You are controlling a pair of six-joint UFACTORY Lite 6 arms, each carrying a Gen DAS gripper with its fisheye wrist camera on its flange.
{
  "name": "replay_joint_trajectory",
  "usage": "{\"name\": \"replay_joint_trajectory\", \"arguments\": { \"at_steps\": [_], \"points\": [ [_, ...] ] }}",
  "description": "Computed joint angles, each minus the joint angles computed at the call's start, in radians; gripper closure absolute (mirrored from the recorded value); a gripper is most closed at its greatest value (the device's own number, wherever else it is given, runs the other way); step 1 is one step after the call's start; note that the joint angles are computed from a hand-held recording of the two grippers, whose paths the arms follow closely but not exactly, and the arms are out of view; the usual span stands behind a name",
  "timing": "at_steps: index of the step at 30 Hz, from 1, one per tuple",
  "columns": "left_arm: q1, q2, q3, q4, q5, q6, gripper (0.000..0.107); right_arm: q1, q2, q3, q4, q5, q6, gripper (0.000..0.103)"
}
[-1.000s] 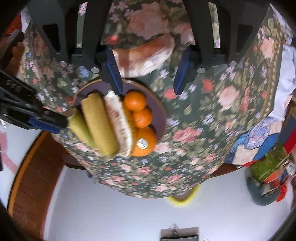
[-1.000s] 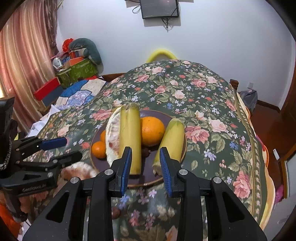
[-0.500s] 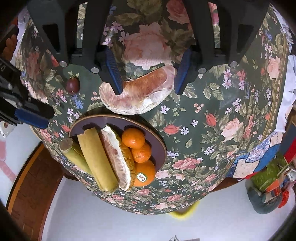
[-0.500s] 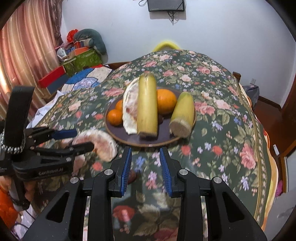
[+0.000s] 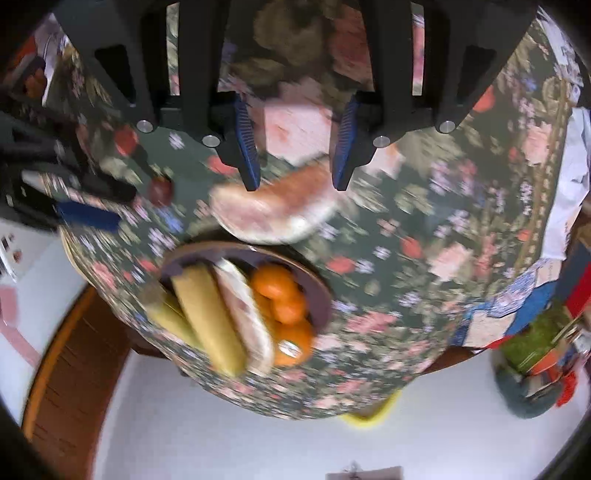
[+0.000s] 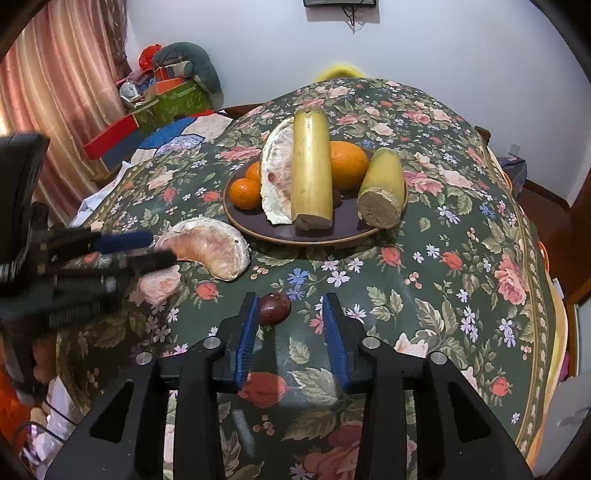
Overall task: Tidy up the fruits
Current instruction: 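Withdraw both tools from the plate toward the remaining pomelo segment and date, then grasp the peeled pomelo segment with the left tool while the right grasps a date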
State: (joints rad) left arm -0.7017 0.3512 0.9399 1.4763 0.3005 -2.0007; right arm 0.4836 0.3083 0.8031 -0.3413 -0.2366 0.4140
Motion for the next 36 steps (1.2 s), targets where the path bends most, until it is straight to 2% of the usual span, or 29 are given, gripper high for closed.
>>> {"name": "replay_joint_trajectory", "arguments": {
  "at_steps": [3,9,13,14,15,17,19,22,26,31,33,36],
  "points": [
    [0.066,0.02,0.018,0.029,-0.011,-0.017,0.058,-0.006,0.012,0.002,-0.086,-0.023,0.098,0.06],
    [0.124,0.107,0.07,0.071,-0.106,-0.046,0.058,0.026,0.09,0.066,-0.091,-0.006,0.093,0.06],
    [0.09,0.135,0.093,0.162,-0.099,-0.118,0.057,0.036,0.144,0.108,-0.122,0.013,0.117,0.06],
    [0.073,0.146,0.104,0.137,-0.074,-0.094,0.056,0.04,0.153,0.113,-0.098,0.015,0.094,0.06],
    [0.062,0.145,0.103,0.126,-0.058,-0.085,0.056,0.042,0.155,0.113,-0.061,0.013,0.057,0.06],
    [0.057,0.137,0.089,0.163,-0.071,-0.124,0.058,0.048,0.151,0.107,0.022,0.013,-0.021,0.069],
    [0.044,0.123,0.068,0.164,-0.077,-0.134,0.06,0.042,0.15,0.106,0.03,0.014,-0.029,0.079],
    [-0.004,0.091,0.034,0.137,-0.066,-0.118,0.061,0.018,0.133,0.085,-0.07,-0.005,0.064,0.083],
    [-0.075,0.062,0.004,0.131,-0.064,-0.128,0.061,0.004,0.106,0.047,-0.03,-0.022,0.02,0.085],
    [-0.115,0.066,0.049,-0.081,-0.009,0.086,0.061,-0.034,0.049,-0.007,-0.08,-0.042,0.065,0.085],
    [-0.099,0.07,0.07,-0.11,-0.003,0.13,0.061,-0.049,0.018,-0.031,-0.07,-0.045,0.045,0.085],
    [-0.075,0.118,0.149,-0.241,0.001,0.314,0.061,-0.08,-0.012,-0.052,-0.112,-0.052,0.074,0.085]
  ]
}}
